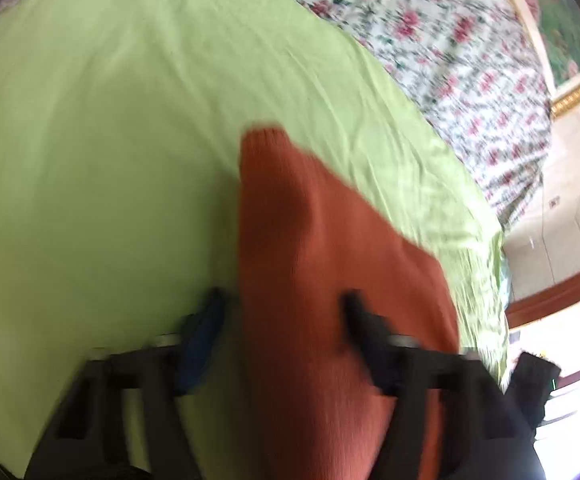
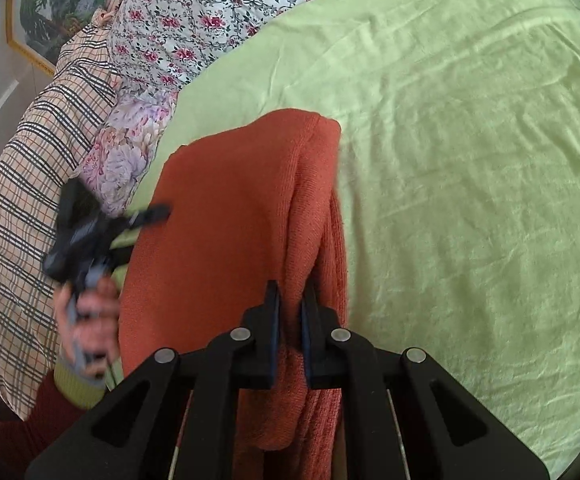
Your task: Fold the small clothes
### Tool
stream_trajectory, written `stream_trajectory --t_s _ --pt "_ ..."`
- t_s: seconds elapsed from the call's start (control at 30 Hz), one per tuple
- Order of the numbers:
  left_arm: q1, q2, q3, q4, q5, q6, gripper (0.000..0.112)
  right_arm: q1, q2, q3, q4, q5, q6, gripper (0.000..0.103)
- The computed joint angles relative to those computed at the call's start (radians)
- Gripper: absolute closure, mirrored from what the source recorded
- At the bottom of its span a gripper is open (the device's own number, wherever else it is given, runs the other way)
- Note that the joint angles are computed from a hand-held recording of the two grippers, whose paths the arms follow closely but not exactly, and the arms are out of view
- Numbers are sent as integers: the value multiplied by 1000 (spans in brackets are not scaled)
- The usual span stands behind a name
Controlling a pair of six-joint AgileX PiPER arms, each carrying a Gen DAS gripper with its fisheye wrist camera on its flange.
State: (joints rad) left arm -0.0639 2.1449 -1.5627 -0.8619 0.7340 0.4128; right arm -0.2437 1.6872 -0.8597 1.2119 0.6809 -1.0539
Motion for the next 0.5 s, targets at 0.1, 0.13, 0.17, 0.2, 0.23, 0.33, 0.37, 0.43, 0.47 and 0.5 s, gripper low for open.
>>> stream_trajectory --t_s 0.1,0.13,0.17,0.2,0.23,0.33,0.37,0.43,0.47,0.5 --pt "-12 42 -108 110 -16 -104 103 12 -27 3 -2 -13 -2 92" --pt "-20 44 -124 151 -39 -134 105 9 -35 3 12 -8 -18 92" --pt "-23 54 -149 185 -50 -163 105 12 -45 3 18 -13 -32 92" --pt "-19 57 -160 195 -56 -173 105 23 -43 -6 -9 -33 -13 92" --pt "-16 59 -167 195 -59 -178 104 37 -32 -17 -44 -55 18 92" --pt "-19 -7 -95 257 -111 -214 102 36 13 -36 -53 -52 50 91" --pt "-24 -44 -51 284 -138 -230 101 29 8 -28 -32 -43 35 91" --pt "-35 -146 76 309 -199 -226 100 8 -16 -4 -2 -25 18 84" --pt "-38 -202 149 295 -226 -199 97 0 -33 9 3 -20 16 83" --pt "-44 -276 247 265 -257 -152 90 -11 -59 27 4 -16 11 82"
